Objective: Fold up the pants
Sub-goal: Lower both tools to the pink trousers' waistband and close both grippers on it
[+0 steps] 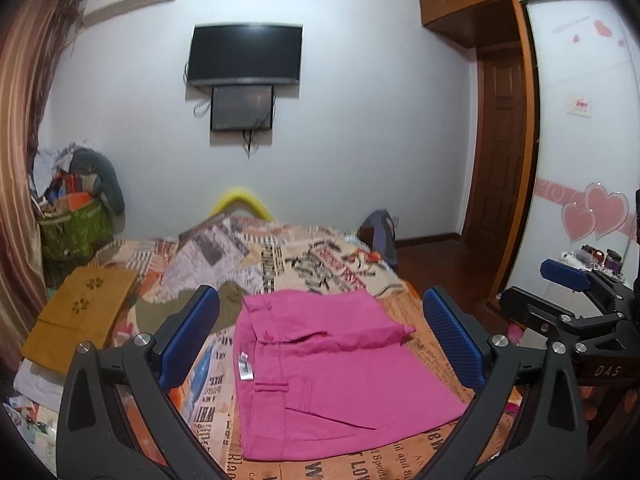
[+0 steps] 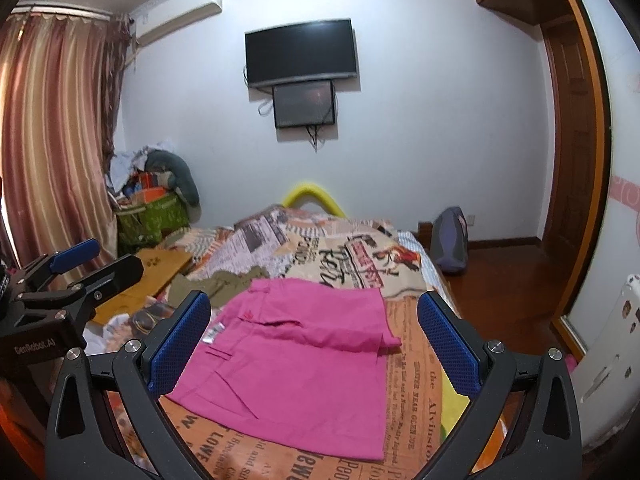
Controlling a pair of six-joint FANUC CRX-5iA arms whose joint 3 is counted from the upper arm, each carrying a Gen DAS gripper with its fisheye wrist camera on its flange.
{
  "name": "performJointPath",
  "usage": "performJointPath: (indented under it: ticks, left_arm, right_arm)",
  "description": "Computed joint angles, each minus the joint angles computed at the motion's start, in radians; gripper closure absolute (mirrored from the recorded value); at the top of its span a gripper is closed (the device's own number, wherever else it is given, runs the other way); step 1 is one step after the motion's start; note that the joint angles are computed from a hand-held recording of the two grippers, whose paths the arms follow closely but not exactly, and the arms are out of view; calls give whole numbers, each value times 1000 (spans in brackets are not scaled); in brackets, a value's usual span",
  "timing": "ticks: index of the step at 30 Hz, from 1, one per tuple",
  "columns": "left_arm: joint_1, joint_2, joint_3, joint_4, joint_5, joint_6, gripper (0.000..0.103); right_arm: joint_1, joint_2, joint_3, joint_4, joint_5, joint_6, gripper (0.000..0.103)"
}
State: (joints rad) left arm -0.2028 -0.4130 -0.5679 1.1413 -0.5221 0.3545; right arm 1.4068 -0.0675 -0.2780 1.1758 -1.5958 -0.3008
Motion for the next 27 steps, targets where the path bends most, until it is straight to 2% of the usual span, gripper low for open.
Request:
performJointPath:
  ticks: [8,12,15,18,21,25,27]
  left_arm:
    - [23,187,132,-258,-38,204,0]
    - [28,269,186,-356,-42,291,0]
    - [30,330,235,-470,-54,378,0]
    - [33,421,325,-599,-117,476,0]
    - [30,485,390,-678,-170,543,0]
    - [26,564,470,-733,-226,561,0]
    - [30,609,518,-740,-270,557,10]
  right_arm:
    - [-93,-44,-59,-152,110,-12,0]
    - [-136,-63,-88,-228,135,-10,0]
    - [-162,-78,-104,-279,156,-5,0]
    - [-200,-88,-114,-333,191,14,0]
    - [-239,-104,-140,-379,237,32,0]
    - [-282,-101,-146,-441,271,79,0]
    - [-309,-100,-155,-463,304,109,2]
